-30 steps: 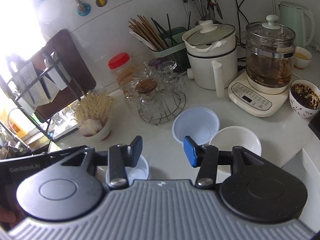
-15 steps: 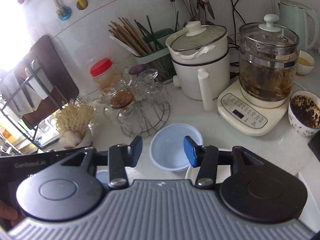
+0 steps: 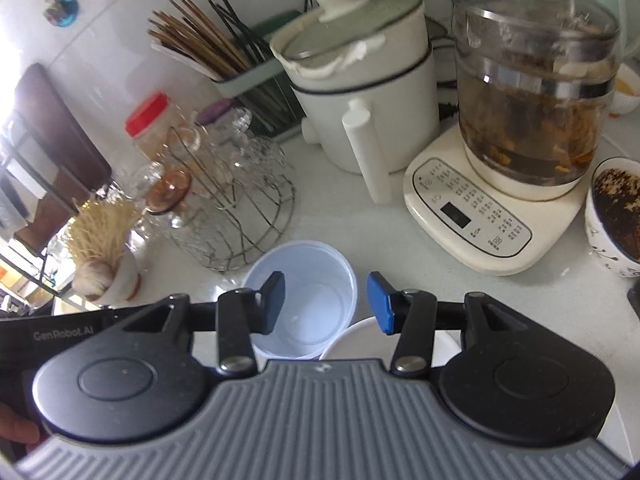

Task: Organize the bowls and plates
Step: 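Close the left gripper on that bowl's rim while the right gripper grasps it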

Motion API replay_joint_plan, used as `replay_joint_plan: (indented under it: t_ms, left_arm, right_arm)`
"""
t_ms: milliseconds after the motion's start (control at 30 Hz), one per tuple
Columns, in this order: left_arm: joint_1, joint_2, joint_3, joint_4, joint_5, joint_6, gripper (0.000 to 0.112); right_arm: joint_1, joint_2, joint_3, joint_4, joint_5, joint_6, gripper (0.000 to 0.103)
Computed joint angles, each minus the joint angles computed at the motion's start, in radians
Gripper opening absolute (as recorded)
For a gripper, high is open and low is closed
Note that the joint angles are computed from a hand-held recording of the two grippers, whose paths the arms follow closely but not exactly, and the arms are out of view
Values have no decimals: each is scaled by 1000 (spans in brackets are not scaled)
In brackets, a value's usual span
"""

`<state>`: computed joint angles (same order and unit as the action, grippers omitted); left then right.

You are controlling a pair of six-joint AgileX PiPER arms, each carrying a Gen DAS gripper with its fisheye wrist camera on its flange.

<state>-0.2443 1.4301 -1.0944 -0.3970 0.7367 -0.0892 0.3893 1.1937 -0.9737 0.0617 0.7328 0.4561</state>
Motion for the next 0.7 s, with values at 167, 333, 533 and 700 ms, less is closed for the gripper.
replay_joint_plan:
  t_ms: [167, 333, 533, 700]
  left_arm:
    - [-19, 104, -71, 26, 13, -17, 36]
    - [-19, 183, -112, 32, 35, -32, 36]
    - [-12, 251, -135, 24, 49, -21, 36]
    - [-1, 299, -153, 28, 64, -17, 36]
  right_arm:
    - [-83, 88, -24, 129, 2, -136, 49]
    - [-133, 173, -53, 216, 22, -231, 48]
    - [-150, 253, -66, 267, 32, -290, 42]
    - [-152, 295, -74, 293, 32, -308, 37]
